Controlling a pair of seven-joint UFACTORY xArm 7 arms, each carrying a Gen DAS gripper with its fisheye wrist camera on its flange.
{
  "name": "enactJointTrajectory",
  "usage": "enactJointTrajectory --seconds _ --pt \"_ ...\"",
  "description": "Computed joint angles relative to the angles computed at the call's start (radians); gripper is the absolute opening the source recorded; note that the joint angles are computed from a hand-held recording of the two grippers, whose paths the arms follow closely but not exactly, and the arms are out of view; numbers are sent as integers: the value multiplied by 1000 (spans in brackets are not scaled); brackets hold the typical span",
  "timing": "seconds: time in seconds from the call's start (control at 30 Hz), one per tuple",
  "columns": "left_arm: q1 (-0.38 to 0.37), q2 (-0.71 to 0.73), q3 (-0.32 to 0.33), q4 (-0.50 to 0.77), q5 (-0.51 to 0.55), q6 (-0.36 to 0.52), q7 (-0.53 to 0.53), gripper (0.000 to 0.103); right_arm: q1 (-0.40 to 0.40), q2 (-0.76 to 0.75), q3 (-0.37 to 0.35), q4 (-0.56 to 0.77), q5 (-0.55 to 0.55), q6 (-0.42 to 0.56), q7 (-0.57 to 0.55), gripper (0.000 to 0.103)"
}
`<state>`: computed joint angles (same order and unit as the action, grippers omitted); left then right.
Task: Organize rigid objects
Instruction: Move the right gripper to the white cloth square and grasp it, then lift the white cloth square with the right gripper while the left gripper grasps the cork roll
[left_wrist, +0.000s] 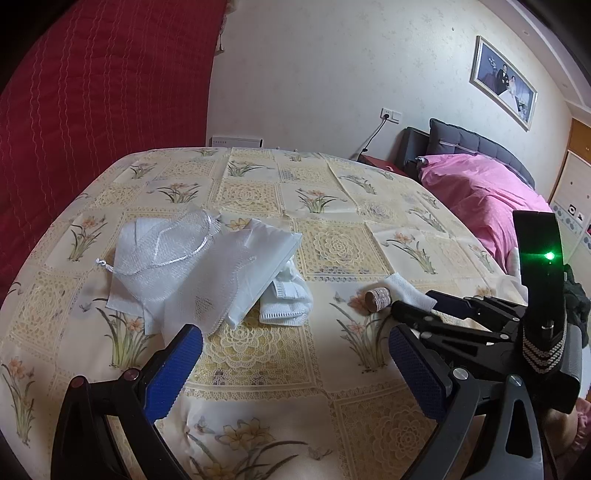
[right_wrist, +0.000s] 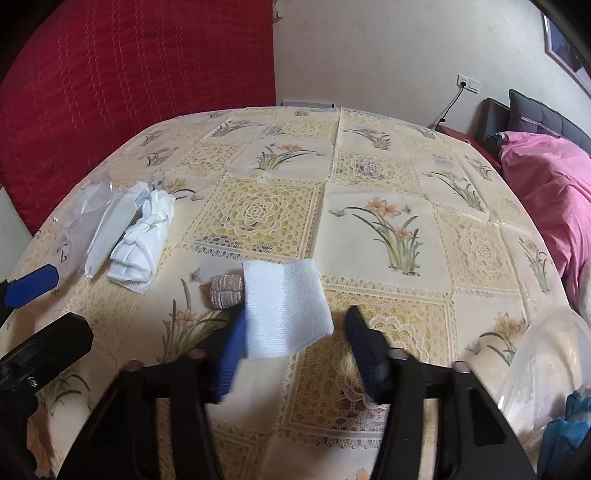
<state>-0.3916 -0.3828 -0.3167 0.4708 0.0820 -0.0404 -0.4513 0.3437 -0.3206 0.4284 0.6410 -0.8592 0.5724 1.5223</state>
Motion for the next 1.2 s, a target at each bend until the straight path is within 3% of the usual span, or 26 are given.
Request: enactJointTrajectory --seconds 0.1,0.2,0.6,0.93,1.2 --pt "5 1 -4 2 3 1 -1 103 -6 -24 -8 -25 0 -33 16 25" --pt "12 -3 -14 3 8 4 -5 103 -23 -38 -3 -40 -3 -63 34 18" --pt "59 -4 -74 29 55 33 -36 103 -81 -149 53 -121 30 -150 62 14" --pt "53 35 -89 82 95 56 -44 103 -129 -312 117 -201 146 -197 30 14" --pt "176 106 -214 162 227 79 -138 103 -129 -447 150 -263 275 -190 -30 14"
